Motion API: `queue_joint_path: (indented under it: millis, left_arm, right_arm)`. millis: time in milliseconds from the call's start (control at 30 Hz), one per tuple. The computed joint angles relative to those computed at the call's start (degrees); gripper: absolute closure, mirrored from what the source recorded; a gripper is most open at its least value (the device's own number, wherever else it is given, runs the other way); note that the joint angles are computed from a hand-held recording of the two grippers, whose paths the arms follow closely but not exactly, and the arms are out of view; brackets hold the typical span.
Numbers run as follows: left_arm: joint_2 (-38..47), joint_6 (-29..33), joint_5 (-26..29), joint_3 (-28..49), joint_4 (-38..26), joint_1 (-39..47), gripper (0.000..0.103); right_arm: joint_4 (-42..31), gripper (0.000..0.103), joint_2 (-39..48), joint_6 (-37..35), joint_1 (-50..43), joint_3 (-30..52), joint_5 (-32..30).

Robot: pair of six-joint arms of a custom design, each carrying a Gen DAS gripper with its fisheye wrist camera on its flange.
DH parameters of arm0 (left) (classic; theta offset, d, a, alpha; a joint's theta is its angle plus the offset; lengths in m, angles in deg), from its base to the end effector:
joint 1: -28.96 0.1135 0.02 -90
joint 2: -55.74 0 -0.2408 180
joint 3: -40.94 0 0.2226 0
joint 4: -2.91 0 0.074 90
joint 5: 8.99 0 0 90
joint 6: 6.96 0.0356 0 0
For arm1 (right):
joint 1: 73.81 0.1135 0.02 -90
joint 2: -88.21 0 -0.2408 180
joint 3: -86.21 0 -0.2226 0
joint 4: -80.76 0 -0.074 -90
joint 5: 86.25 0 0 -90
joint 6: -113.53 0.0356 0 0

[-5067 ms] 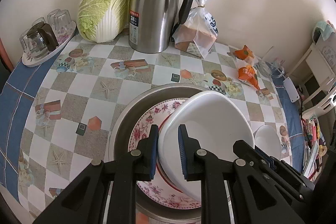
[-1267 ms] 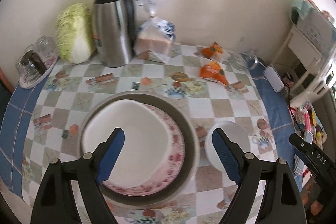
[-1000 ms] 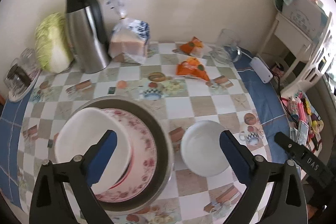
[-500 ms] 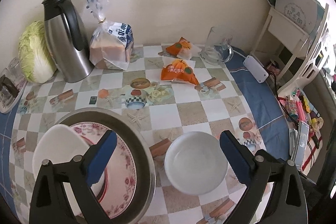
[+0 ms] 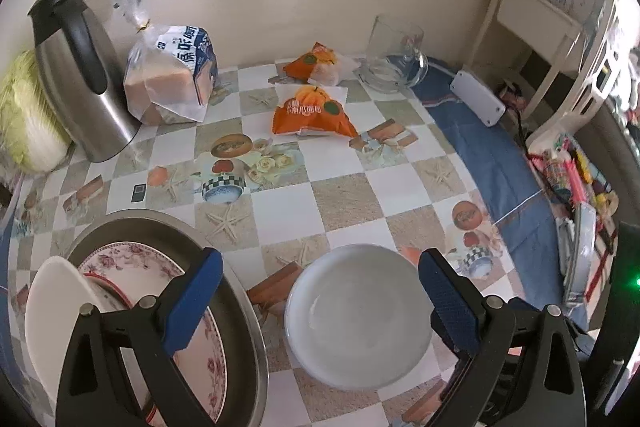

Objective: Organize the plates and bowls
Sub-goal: 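Move both grippers to the rim of the white round bowl, then close both grippers on the white round bowl rim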

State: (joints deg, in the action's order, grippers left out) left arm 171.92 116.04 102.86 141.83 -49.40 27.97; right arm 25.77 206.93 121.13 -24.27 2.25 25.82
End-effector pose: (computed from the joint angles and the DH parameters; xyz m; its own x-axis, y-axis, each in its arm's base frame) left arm 0.3815 -0.0198 0.1719 -0.6893 0.5175 -0.5070 0.6358 0.7676 -0.0810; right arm 0.2463 0.2682 0.1343 -0.5635 0.7549 -0.3356 0.7147 0.6492 0.2602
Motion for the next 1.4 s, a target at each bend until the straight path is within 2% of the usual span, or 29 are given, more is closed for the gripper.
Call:
queue_joint_path:
  millis: [100,167,233,267,333,400,467,533,633,967,1067,1133,1333,1400]
  left_arm:
    - [0.5,-0.1,-1.4,-0.6,1.1,-0.6,0.005]
    - [0.7,-0.1,-1.7,-0.8,1.4,-0.7,0.005]
    - [1.0,0.0,-2.1,-0.8,1.6,-0.8,0.005]
    - [1.1,0.0,-2.4,-0.8,1.7,-0.8,0.005]
    - [1.3,0.1,-2.7,-1.0,1.9,-0.9,0.01]
    - [1.6,0.4,-2.9,-0.8,1.8,-1.0,0.025]
    - [2.1,0.5,-3.4,-0.6,1.7,-1.1,0.025]
    - [2.4,0.8,-3.9,-0.7,1.8,-1.2,0.026]
    - [2.8,0.8,-3.8,-0.3,1.1,-1.3,0.036]
    - [5.1,0.7,-4.7,1.1,-0.8,-1.6,0.042]
    - [5.4,1.0,-5.0,1.0,-1.0,-1.8,0.053]
    - [6.0,1.1,-5.3,1.1,-1.3,-2.0,0.054]
    - [8.1,1.5,-6.1,1.4,-1.6,-2.5,0.07]
    - [8.5,1.7,-6.4,1.2,-1.6,-2.6,0.079]
  right_arm:
    - [-1.8,0.0,2.1,-0.8,-0.3,2.6,-0.3]
    - [-3.2,0.005,3.6,-1.4,-0.3,4.5,-0.4]
    - [-2.7,0.016,4.4,-2.5,-0.5,5.1,-0.8]
    - [-2.3,0.017,4.6,-2.9,-0.6,5.2,-1.0]
    - [-1.7,0.024,5.4,-3.9,-0.7,5.9,-1.4]
    - [-1.2,0.032,5.7,-4.4,-0.7,6.3,-1.6]
    - [-0.8,0.04,6.1,-4.8,-0.7,6.7,-1.6]
    - [-0.8,0.053,6.5,-5.0,-0.7,7.0,-1.8]
    - [-1.2,0.065,7.1,-5.5,-0.8,7.7,-2.0]
    - [-0.9,0.072,6.4,-4.9,-0.7,6.4,-1.2]
    - [-0.6,0.074,5.3,-3.7,-0.8,4.7,-0.9]
    - [0.2,0.075,4.6,-3.2,-0.8,3.3,-0.8]
    - [1.8,0.077,4.6,-3.1,-1.0,2.2,-1.4]
    - [2.9,0.08,4.6,-3.2,-1.1,1.7,-1.7]
